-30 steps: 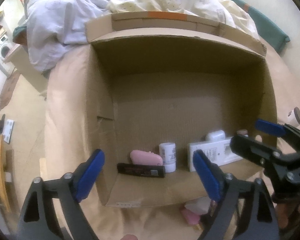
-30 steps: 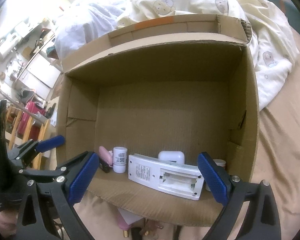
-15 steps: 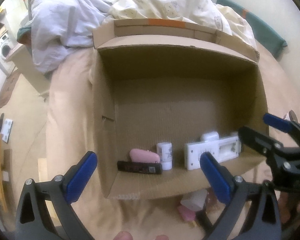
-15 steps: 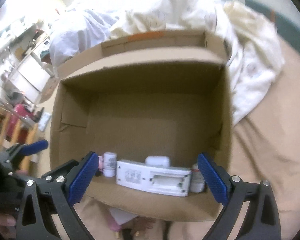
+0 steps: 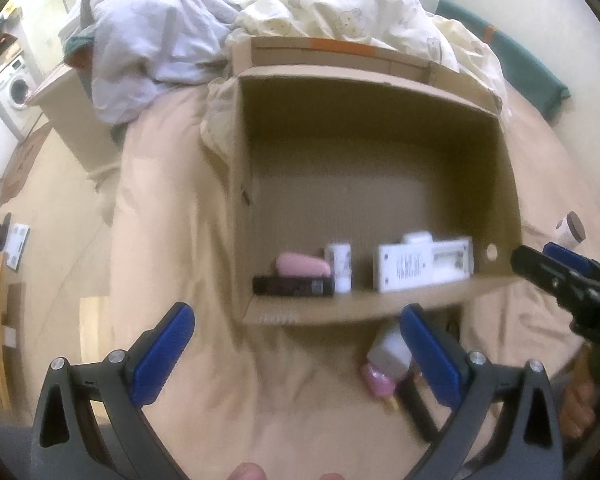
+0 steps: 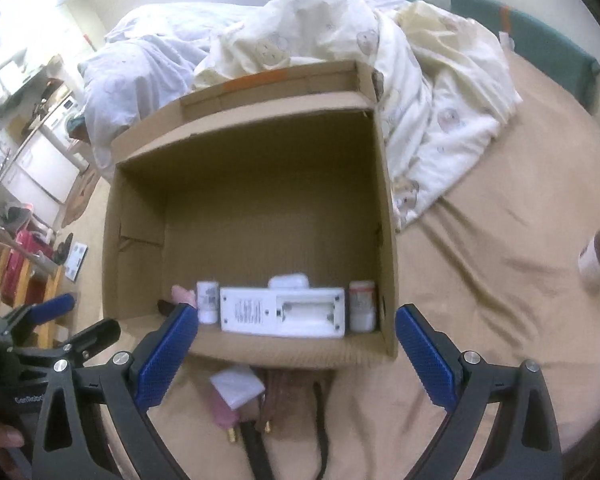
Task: Organize rigid objects
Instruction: 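Open both tools and lift them out of the box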
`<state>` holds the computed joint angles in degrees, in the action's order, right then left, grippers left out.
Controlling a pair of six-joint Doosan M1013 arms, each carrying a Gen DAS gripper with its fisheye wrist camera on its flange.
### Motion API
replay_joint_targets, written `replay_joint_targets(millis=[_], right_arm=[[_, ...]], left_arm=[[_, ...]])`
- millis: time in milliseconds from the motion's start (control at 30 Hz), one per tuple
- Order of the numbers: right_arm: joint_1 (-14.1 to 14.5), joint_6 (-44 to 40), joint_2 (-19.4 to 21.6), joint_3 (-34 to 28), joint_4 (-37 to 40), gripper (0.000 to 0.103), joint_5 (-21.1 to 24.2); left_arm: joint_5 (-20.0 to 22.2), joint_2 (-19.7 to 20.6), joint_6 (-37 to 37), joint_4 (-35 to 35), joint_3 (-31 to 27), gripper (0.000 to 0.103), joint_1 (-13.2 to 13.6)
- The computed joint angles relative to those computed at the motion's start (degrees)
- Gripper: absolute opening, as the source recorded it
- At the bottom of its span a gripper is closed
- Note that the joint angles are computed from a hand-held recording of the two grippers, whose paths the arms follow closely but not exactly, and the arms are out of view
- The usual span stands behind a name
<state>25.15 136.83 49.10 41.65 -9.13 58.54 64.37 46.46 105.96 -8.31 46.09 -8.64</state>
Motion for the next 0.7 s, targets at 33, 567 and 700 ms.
replay_joint_targets(millis=[33,567,700], right_arm=[[0.2,0.2,-0.3,0.6,0.0,0.103,-0.2],[1.6,2.2,-4.0,8.2,1.9,0.103,-3.1],[1.7,0.7,-4.6,9.7,3.8,0.103,-3.9]], left_arm=[[-0.2,-0.5,0.1,0.1,1.1,0.102,0.1],[-2.9,-4.4,0.5,1.5,9.3,0.102,0.3],[-2.9,-4.3,-0.3,2.8,9.9,0.102,0.2]])
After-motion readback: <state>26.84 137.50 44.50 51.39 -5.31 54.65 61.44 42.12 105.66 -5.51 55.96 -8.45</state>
